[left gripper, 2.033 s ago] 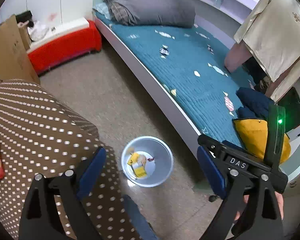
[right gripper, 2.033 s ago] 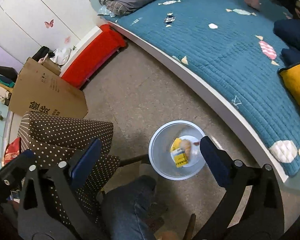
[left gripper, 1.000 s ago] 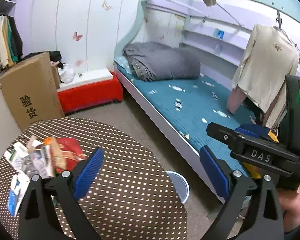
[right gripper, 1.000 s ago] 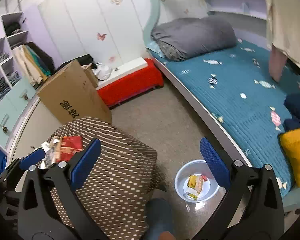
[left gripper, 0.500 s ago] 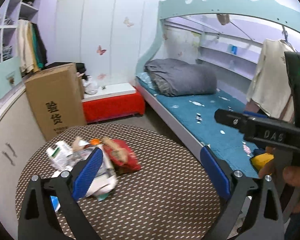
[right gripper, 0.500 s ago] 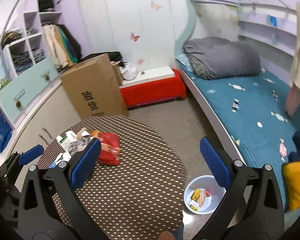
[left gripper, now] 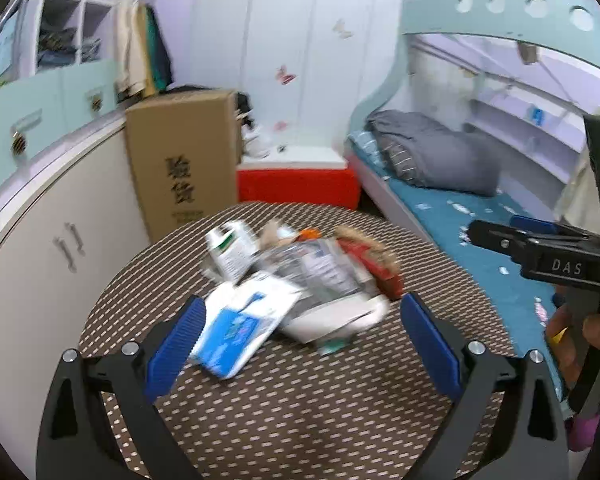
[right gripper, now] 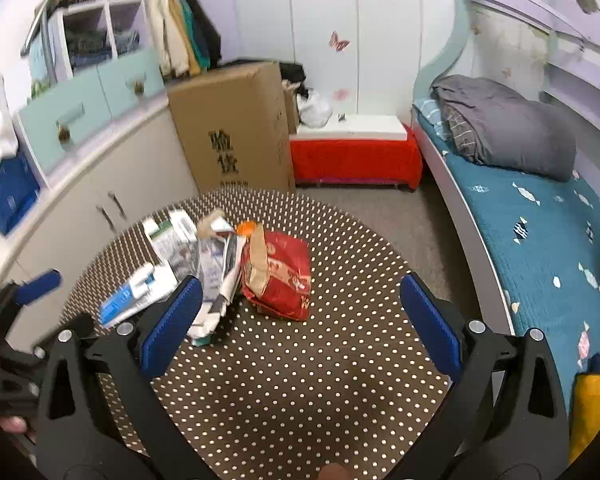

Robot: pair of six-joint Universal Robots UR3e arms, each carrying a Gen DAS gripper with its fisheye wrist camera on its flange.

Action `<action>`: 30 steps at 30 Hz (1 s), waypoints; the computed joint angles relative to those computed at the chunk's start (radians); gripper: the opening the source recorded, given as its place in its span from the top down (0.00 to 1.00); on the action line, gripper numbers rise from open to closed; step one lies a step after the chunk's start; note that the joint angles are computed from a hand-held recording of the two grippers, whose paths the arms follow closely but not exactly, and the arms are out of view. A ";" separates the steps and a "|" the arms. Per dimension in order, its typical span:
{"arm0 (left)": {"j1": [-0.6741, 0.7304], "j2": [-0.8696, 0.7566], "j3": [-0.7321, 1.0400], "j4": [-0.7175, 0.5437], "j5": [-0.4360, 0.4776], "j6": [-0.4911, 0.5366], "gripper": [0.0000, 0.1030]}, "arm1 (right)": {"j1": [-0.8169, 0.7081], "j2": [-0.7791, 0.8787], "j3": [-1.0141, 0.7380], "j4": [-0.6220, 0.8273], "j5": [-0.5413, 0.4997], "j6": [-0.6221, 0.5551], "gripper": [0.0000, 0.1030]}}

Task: Collect trash
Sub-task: 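Move both tools back over the table, then grasp the blue-and-white medicine box with the left gripper while the right grasps the red paper bag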

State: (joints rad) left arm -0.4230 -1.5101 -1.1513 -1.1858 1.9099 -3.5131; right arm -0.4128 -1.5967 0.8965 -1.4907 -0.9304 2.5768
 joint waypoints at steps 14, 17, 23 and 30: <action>0.265 0.153 -0.317 0.046 -0.206 0.188 0.07 | 0.141 0.077 0.208 -0.235 -0.191 0.031 0.06; 0.259 0.103 -0.297 0.045 -0.188 0.242 0.07 | 0.168 0.112 0.224 -0.280 -0.213 0.027 0.06; 0.288 0.053 -0.288 0.044 -0.213 0.339 0.07 | 0.231 0.192 0.212 -0.345 -0.233 0.001 0.06; 0.317 0.017 -0.268 0.031 -0.284 0.379 0.53 | 0.260 0.235 0.205 -0.406 -0.177 -0.007 0.39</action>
